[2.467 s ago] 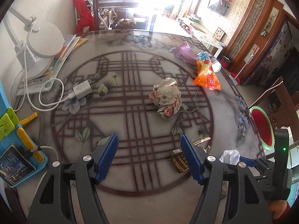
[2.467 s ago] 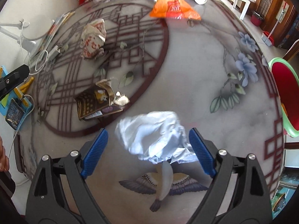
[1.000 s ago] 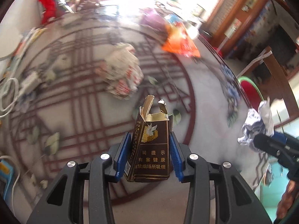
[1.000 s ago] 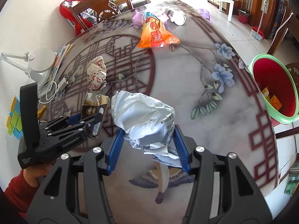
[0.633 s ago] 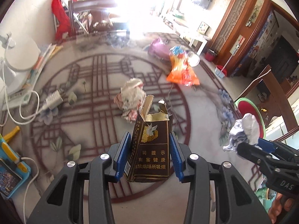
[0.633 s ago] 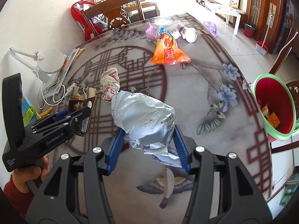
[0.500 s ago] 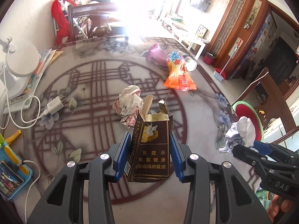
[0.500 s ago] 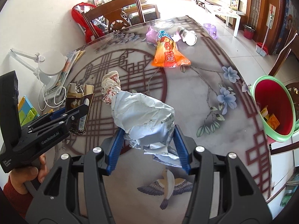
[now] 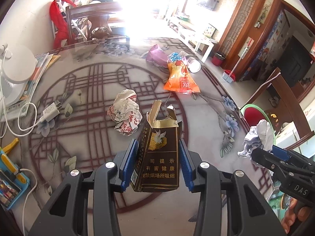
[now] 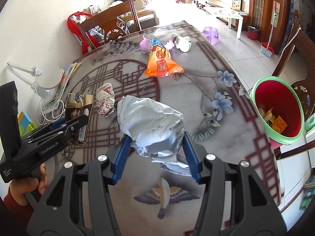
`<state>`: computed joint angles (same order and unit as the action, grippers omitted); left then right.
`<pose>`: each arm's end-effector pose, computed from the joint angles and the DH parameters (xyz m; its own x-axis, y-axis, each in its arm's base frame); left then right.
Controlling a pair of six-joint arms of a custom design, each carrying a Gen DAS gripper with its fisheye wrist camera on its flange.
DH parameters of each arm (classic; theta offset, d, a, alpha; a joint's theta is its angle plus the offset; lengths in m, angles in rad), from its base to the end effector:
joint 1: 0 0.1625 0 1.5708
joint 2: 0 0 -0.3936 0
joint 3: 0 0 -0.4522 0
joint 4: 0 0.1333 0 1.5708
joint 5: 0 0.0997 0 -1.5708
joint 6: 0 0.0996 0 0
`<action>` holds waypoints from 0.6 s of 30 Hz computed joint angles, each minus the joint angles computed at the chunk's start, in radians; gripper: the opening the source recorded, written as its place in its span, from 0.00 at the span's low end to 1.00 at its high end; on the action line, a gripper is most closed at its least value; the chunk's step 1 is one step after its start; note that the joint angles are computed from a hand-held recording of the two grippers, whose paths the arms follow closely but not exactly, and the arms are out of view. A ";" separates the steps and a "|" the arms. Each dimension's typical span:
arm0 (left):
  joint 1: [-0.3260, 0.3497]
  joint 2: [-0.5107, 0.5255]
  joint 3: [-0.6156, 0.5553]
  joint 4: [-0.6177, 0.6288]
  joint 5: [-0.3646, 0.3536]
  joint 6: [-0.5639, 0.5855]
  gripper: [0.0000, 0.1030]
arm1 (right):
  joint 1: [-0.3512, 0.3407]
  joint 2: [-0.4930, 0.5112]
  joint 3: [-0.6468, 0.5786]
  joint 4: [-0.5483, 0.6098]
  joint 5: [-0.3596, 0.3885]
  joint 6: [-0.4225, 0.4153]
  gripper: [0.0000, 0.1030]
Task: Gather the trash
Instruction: 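Carry the foil wrapper and cigarette pack over the red bucket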
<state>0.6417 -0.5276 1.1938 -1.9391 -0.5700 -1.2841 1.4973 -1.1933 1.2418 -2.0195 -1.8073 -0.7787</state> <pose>-0.4910 -0.6379 0.0006 -0.7699 -0.3848 -0.5091 0.0966 0.7183 -0.6890 0.0563 -0.7324 0.4561 -0.7329 -0.5295 0.4272 -0.6281 0.7679 -0.1258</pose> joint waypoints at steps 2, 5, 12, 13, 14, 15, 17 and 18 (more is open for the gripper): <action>0.000 0.009 -0.019 0.044 0.004 -0.057 0.38 | -0.002 0.016 -0.025 0.026 0.004 -0.015 0.50; -0.004 0.019 -0.036 0.080 0.005 -0.117 0.38 | -0.003 0.040 -0.065 0.069 0.004 -0.036 0.50; -0.005 0.065 -0.117 0.184 0.019 -0.223 0.38 | -0.005 0.094 -0.156 0.144 0.017 -0.075 0.50; -0.004 0.072 -0.128 0.194 0.022 -0.233 0.38 | -0.005 0.102 -0.171 0.156 0.018 -0.082 0.50; -0.004 0.084 -0.148 0.211 0.026 -0.246 0.38 | -0.006 0.113 -0.190 0.169 0.020 -0.090 0.50; -0.003 0.093 -0.162 0.221 0.027 -0.252 0.38 | -0.007 0.122 -0.206 0.178 0.022 -0.095 0.50; -0.002 0.117 -0.200 0.243 0.030 -0.264 0.38 | -0.010 0.139 -0.239 0.198 0.026 -0.105 0.50; -0.001 0.130 -0.220 0.252 0.029 -0.267 0.38 | -0.012 0.147 -0.255 0.209 0.028 -0.108 0.50</action>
<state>0.6404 -0.3979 0.9739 -1.6870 -0.5408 -1.5512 1.4849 -1.0464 0.9864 -1.8108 -1.7794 -0.8868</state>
